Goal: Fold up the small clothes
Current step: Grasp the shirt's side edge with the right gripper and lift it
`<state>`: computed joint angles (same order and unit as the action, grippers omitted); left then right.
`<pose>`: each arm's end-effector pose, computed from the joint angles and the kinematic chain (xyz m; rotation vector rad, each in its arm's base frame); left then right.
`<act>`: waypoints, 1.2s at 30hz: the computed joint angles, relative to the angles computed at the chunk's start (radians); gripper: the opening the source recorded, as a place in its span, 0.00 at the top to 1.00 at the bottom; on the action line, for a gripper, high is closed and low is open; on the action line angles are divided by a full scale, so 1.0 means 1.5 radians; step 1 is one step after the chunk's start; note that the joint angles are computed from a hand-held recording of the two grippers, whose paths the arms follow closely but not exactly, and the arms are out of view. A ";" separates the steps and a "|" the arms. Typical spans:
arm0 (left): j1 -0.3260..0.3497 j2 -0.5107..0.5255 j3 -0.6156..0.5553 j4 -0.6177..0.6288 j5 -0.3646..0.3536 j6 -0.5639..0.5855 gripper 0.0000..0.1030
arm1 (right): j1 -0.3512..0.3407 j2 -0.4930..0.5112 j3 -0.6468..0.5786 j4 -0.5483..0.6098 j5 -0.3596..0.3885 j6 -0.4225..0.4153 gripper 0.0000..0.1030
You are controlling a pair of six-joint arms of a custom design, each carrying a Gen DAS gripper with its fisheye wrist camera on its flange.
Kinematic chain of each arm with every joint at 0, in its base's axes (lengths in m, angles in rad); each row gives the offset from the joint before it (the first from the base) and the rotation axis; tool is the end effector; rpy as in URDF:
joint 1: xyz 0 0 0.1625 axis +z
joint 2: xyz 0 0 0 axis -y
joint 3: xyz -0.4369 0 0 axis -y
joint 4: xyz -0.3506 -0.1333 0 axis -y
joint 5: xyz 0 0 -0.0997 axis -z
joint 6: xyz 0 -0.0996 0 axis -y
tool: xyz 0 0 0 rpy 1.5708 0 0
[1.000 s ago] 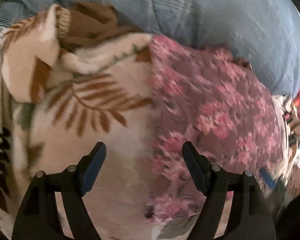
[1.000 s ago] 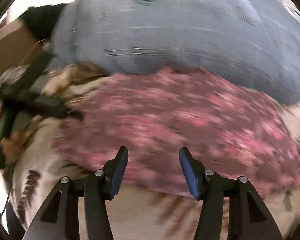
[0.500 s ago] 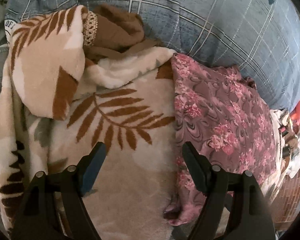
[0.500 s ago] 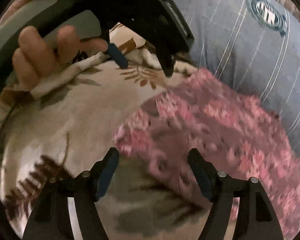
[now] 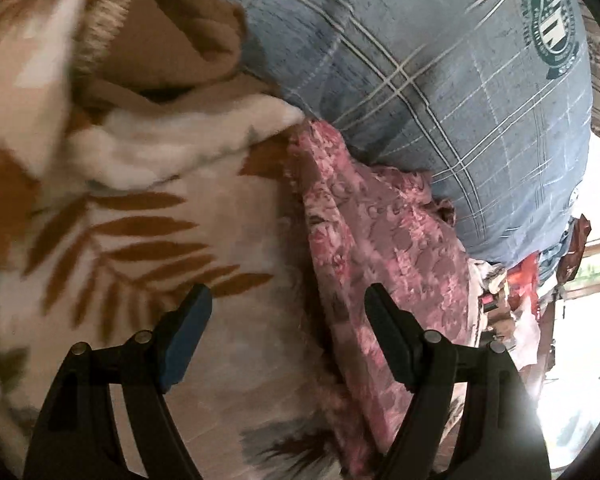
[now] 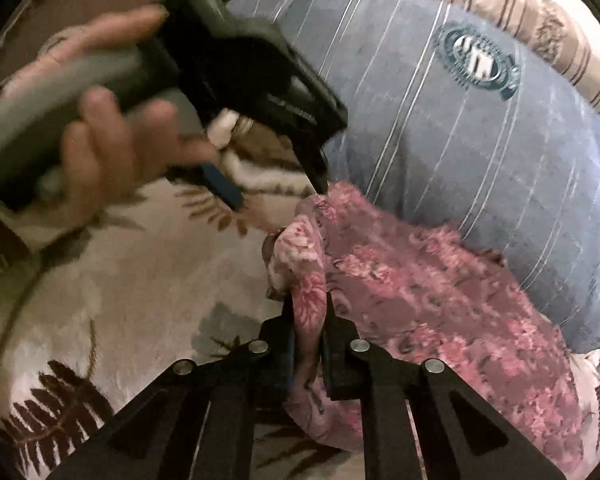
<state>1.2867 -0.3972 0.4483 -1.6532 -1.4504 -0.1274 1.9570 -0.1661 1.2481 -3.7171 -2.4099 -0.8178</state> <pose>-0.1004 -0.8622 0.2179 0.2342 3.0199 -0.0837 0.3193 -0.6281 -0.0199 0.6832 -1.8999 0.9367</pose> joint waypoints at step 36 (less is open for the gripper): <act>-0.150 -0.036 0.171 -0.145 0.115 0.027 0.89 | -0.051 -0.204 0.302 -0.175 0.169 0.245 0.92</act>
<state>1.0621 -0.4511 0.7043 -1.8710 -1.2778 -0.0864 1.8808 -0.4723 1.7019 -3.9790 -2.1563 -0.4507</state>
